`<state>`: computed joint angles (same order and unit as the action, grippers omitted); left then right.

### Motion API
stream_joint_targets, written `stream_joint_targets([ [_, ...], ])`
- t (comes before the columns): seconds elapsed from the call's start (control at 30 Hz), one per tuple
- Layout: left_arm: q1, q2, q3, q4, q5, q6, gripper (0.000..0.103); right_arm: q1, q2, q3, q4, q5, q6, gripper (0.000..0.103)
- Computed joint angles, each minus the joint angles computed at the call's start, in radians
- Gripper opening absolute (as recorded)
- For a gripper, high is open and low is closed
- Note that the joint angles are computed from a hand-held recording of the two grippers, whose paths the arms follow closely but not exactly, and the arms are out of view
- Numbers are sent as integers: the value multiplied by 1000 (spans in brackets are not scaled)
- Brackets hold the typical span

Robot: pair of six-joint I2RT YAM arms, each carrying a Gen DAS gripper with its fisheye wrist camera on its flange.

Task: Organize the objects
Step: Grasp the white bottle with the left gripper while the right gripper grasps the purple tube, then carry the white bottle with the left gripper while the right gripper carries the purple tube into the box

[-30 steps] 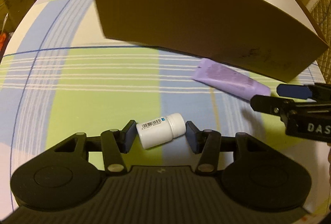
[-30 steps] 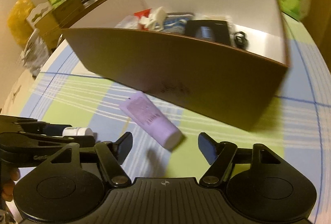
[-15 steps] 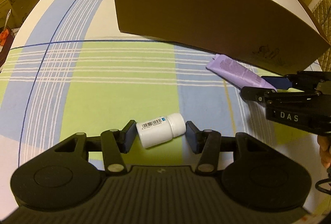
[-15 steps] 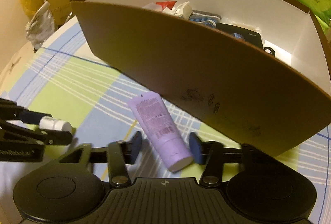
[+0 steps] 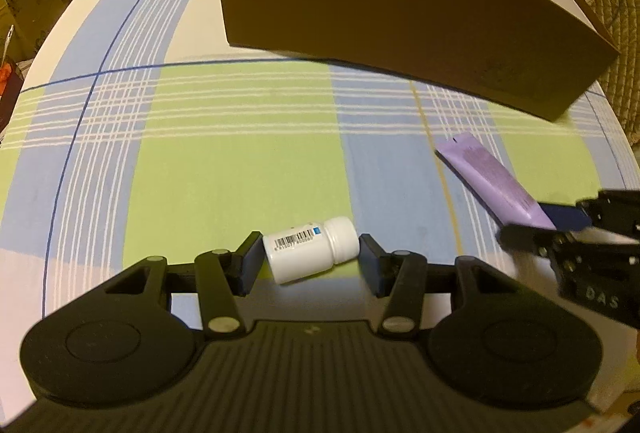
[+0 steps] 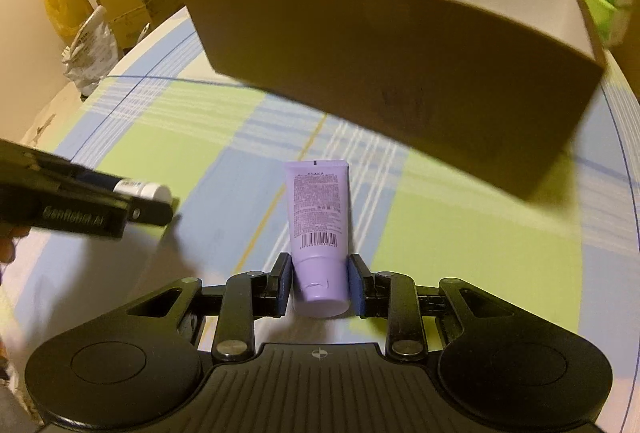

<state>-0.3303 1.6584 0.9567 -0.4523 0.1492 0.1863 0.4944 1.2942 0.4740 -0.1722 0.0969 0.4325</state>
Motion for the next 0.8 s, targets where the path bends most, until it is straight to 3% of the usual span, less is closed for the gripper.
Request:
stream_joint_targets([
  [0.13,8,-32,-29,-10,5,3,46,43,-89,-31,-77,16,71,27],
  [0.23,14,-31,-27,-10,2,-11,51,55,-103,-35,-90,31,102,27],
  [0.3,13,-26,-20,-12,-3,-30,60,56,-96,-32,-83,37,106,31],
  [0.37,9,-20,-17,-5,-9,-49,60,58,-68,-16,-76,52,109,37],
  [0.57,7,-19,-16,14,-10,-16,43,68,-36,-7,-54,79,119,41],
  [0.8,15,-22,-21,17,6,35,42,76,-27,-3,-51,96,125,41],
])
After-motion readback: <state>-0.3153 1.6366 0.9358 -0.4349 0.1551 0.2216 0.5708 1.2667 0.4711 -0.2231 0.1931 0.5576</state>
